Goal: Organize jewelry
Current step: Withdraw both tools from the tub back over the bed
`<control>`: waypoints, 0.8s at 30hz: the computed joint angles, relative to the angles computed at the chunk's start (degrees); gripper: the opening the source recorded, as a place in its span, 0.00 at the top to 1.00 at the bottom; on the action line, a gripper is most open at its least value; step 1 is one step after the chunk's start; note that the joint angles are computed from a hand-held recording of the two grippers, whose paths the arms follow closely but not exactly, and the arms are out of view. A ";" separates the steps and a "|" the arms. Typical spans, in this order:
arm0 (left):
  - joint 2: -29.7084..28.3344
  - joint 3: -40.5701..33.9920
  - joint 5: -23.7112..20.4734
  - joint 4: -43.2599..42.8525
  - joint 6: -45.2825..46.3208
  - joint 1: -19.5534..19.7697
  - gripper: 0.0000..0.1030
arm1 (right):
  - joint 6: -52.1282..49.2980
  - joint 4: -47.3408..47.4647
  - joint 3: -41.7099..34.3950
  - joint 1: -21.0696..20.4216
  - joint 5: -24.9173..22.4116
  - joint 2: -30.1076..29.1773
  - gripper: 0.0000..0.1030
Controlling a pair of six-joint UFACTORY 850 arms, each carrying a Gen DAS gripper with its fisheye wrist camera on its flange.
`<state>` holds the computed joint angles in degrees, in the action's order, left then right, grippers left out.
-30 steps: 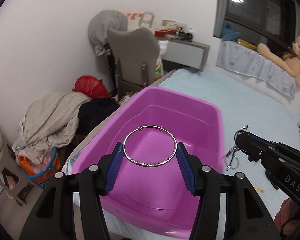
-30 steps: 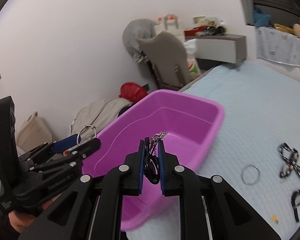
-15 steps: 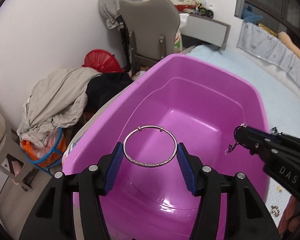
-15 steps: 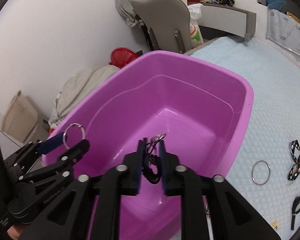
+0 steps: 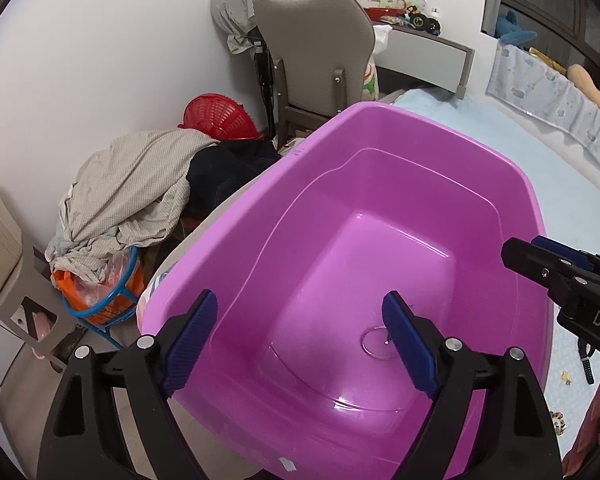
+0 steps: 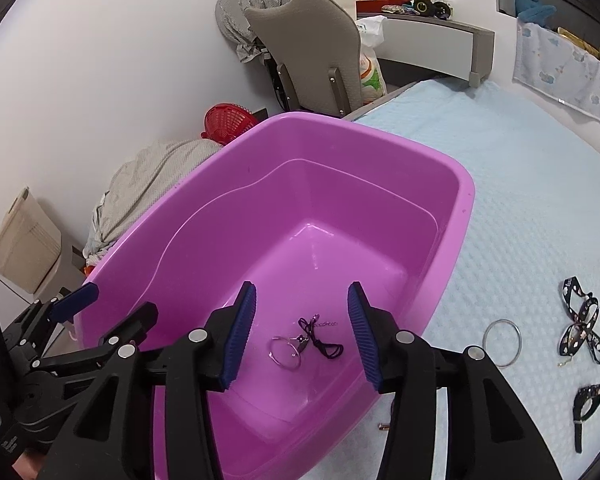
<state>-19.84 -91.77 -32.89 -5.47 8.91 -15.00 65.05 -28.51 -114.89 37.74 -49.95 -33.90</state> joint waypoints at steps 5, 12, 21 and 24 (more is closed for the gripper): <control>1.16 1.28 0.21 -0.10 0.17 -0.04 0.19 | 1.70 -1.14 1.52 0.70 0.37 1.24 0.55; 4.49 4.57 1.29 -1.26 1.34 -0.05 0.19 | 5.62 -3.30 5.66 1.94 1.77 4.38 0.54; 8.85 7.96 2.49 -3.76 3.96 -0.44 0.19 | 13.01 -8.58 12.01 4.51 2.08 9.39 0.53; 10.17 9.12 2.77 -4.41 4.66 -0.77 0.19 | 16.29 -11.15 14.60 5.80 1.73 11.48 0.53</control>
